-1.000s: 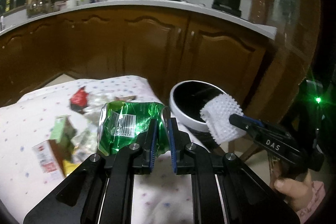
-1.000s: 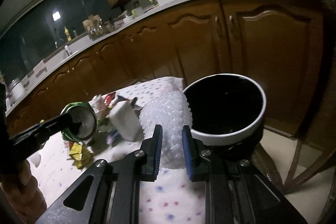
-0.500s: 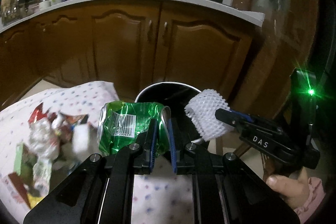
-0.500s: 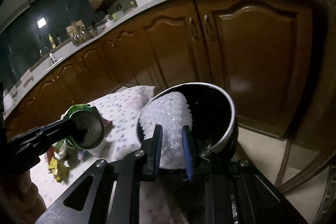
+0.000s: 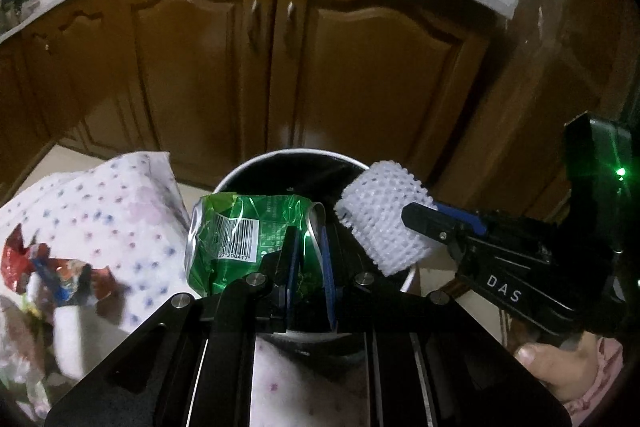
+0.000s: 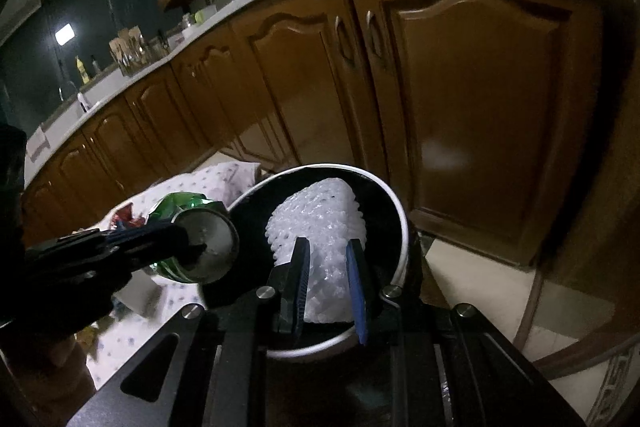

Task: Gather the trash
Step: 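Carry the green can and foam mesh to the bin and open both tools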

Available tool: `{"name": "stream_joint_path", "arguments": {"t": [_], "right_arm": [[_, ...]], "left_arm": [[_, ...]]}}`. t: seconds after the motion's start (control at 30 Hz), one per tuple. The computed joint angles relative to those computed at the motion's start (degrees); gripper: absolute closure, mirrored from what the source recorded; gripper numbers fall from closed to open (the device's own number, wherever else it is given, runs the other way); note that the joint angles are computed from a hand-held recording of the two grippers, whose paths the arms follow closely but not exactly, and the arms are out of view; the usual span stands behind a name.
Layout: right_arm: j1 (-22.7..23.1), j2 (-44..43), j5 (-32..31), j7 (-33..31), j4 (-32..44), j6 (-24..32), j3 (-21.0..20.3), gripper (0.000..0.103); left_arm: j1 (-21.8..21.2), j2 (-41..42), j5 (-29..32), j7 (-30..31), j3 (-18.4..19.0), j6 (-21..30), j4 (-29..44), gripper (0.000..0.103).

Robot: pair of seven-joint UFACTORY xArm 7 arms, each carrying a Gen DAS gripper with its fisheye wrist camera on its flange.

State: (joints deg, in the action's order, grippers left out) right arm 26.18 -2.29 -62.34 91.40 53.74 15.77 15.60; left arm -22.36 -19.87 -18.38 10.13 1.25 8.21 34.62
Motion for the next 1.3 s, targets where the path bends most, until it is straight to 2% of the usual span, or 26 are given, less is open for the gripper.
{"name": "stream_joint_path", "arguments": {"t": [0.3, 0.4, 0.43, 0.47, 0.5, 0.6, 0.67, 0.73, 0.77, 0.87, 0.93, 1.0, 1.1, 1.3], "right_arm": [[0.4, 3.2, 6.8, -8.0, 1.2, -1.7, -2.1, 0.084], [0.6, 3.7, 9.0, -9.9, 1.2, -2.5, -2.9, 0.077], [0.5, 3.7, 9.5, -10.0, 0.9, -3.1, -3.2, 0.069], [0.4, 3.5, 10.0, -10.0, 0.6, -3.8, -3.5, 0.065], [0.4, 3.5, 9.8, -9.6, 0.6, -4.2, -3.6, 0.062], [0.1, 2.8, 9.1, -8.3, 0.1, -4.9, -3.7, 0.060], [-0.1, 2.3, 8.7, -7.7, -0.2, -5.3, -3.5, 0.057], [-0.3, 1.9, 8.2, -6.9, -0.4, -5.3, -3.2, 0.054], [-0.4, 1.5, 7.7, -6.1, -0.6, -5.5, -3.0, 0.052], [-0.9, 0.4, 4.7, -1.9, -1.1, -5.8, -2.1, 0.036], [-1.3, -0.4, 0.6, 3.4, -1.3, -5.8, -1.0, 0.024], [-1.5, -1.1, -2.9, 7.9, -1.4, -5.3, 0.1, 0.019], [-1.3, -2.0, -6.0, 12.8, -1.7, -5.0, 1.6, 0.017], [0.4, -2.6, -11.0, 20.6, -1.7, -3.2, 4.1, 0.013]], "left_arm": [[-0.5, 5.8, -3.2, 3.3, 0.3, 1.7, 3.7, 0.093], [1.8, 6.6, -1.7, 2.1, -1.8, 2.4, 4.2, 0.092], [2.3, 6.6, -1.3, 1.7, -2.3, 2.5, 4.3, 0.092], [3.1, 6.5, -0.5, 0.8, -3.0, 2.4, 4.1, 0.090], [4.5, 6.2, 1.5, -1.0, -4.3, 2.1, 3.9, 0.084], [5.4, 4.8, 3.8, -3.3, -5.1, 0.8, 2.5, 0.070], [4.3, 3.8, 3.2, -3.0, -3.9, 0.5, 1.6, 0.069], [5.3, 2.3, 4.3, -4.7, -4.4, 0.5, 0.5, 0.068], [5.5, 1.2, 4.6, -5.6, -4.3, 0.6, -0.3, 0.065], [5.8, -3.3, 5.1, -7.8, -3.9, -0.3, -4.0, 0.055], [6.2, -6.6, 5.9, -9.5, -4.0, -0.8, -6.5, 0.047], [7.1, -11.3, 7.0, -11.4, -4.2, -1.2, -9.9, 0.043], [8.5, -17.1, 8.8, -14.0, -4.4, -0.6, -13.6, 0.037], [11.8, -28.9, 11.1, -17.4, -3.2, 2.7, -20.8, 0.031]]}}
